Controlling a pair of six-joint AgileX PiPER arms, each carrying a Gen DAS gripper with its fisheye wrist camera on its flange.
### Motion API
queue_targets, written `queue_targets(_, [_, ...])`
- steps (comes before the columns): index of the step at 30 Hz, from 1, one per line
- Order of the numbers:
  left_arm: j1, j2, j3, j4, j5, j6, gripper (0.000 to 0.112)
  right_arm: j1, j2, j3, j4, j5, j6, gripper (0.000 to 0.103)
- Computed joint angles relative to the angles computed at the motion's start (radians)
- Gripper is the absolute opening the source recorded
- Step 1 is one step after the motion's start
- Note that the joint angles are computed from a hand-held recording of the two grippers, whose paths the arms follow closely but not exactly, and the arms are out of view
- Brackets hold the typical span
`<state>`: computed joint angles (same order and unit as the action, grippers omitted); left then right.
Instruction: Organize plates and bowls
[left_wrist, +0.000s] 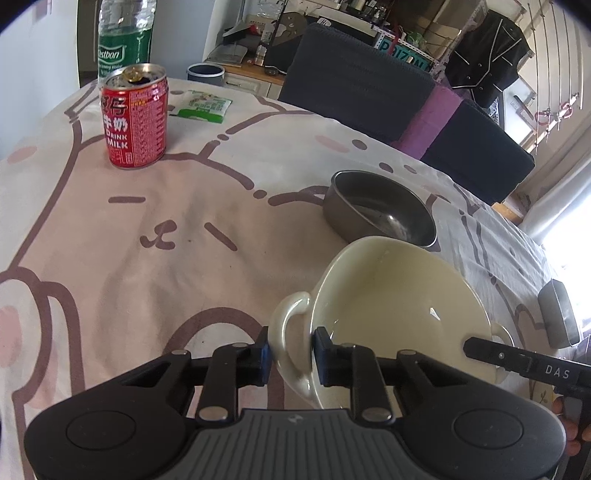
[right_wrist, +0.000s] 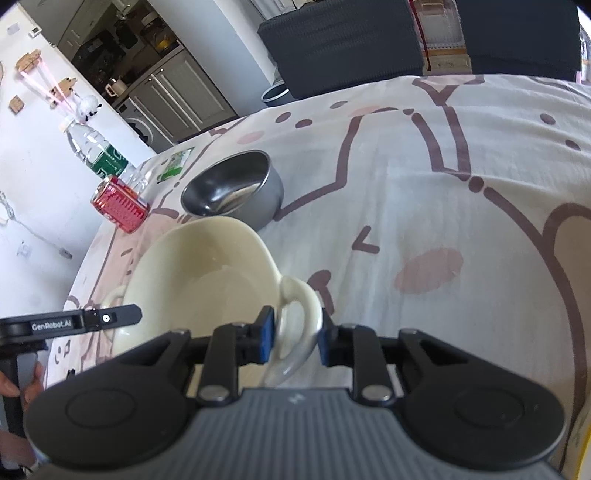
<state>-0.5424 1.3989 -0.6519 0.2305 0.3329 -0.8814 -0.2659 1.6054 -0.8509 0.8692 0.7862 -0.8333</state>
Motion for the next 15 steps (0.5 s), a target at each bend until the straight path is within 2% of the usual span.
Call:
queue_targets(2, [-0.007,0.012,-0.001,0.026,-0.006,-0.031,0.026,0.003,0.003,-0.004,-0.005,0.001,0.019,0.028])
queue_targets(5, [-0.036,0.018,-0.001,0.141,-0.003,-0.149,0.026,0.021,-0.011,0.005,-0.021,-0.023,0.027,0.028])
queue_targets(15, [-0.055,-0.005,0.018,0.196,-0.002,-0.222,0.026,0.038,-0.047,0.039,-0.03,-0.064,0.005,0.029])
